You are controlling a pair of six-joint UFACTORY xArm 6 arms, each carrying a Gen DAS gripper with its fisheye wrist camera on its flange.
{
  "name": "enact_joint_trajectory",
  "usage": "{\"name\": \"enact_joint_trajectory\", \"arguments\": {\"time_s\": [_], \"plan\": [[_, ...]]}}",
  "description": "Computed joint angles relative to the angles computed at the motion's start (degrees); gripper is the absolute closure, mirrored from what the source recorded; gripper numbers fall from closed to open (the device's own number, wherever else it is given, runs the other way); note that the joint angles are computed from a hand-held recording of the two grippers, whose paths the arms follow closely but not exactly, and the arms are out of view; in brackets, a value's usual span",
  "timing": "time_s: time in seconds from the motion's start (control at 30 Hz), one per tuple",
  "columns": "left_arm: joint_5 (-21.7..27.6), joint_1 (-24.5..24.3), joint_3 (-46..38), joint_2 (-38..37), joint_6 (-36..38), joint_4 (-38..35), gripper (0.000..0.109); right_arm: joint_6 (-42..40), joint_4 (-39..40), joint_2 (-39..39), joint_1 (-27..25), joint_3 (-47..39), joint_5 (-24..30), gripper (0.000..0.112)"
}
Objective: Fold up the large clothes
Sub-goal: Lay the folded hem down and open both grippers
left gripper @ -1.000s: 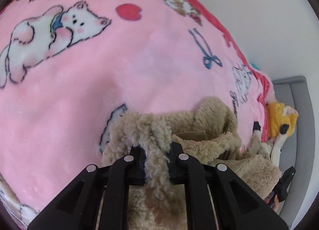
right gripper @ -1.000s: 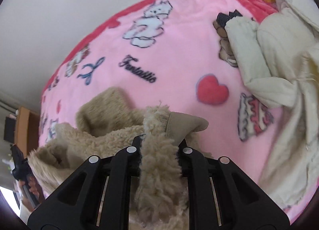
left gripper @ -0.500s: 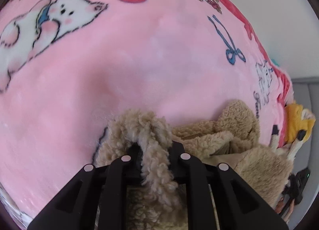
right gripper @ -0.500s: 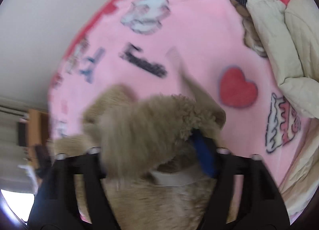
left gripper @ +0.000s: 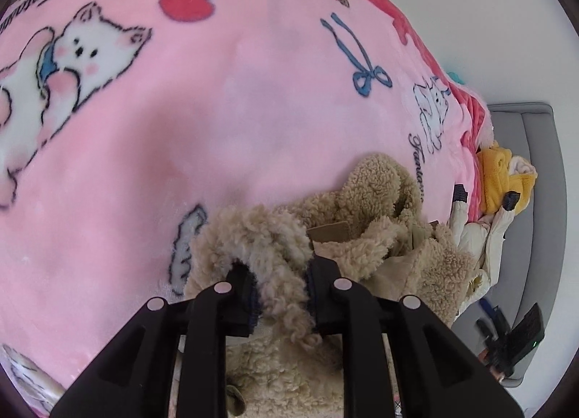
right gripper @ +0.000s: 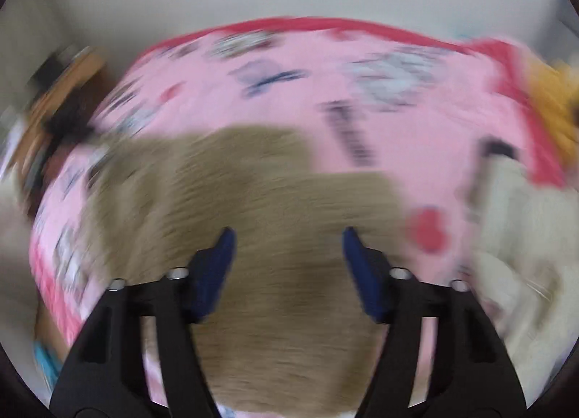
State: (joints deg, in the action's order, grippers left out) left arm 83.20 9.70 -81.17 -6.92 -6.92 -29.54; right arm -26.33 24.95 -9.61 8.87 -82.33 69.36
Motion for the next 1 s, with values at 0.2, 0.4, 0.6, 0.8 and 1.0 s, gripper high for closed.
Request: {"name": "enact_joint_trajectory", "arguments": {"time_s": [0.2,0.4,0.6,0.8,1.0], "plan": [[-3.35,-1.89,2.52,-2.41,0.17,2.41,0.089,10.99,-14.94,7.25,14.24,0.02,-10.15,0.079],[-4.64,-4.15,4.92,-7.99,8.67,4.72,0.085,20.86,-16.68,19.31,13.22,-7.17,-4.51,0.072],[-4.84,-3.43,5.55,-12.14,11.44,4.81,0.080,24.90,-19.92,27.53,14.41,-19.09,6.27,0.071],[-7.89,-2.36,2.22,-17.15,12.47,9.78,0.034,25.68,-19.49,28.73,14.20,-20.54,7.09,0.070],[-12.01,-14.53,12.60,-27.55,1.42,19.60,0.014,22.67,-10.06,17.84,10.96,-9.96,-1.52,0.050]]}}
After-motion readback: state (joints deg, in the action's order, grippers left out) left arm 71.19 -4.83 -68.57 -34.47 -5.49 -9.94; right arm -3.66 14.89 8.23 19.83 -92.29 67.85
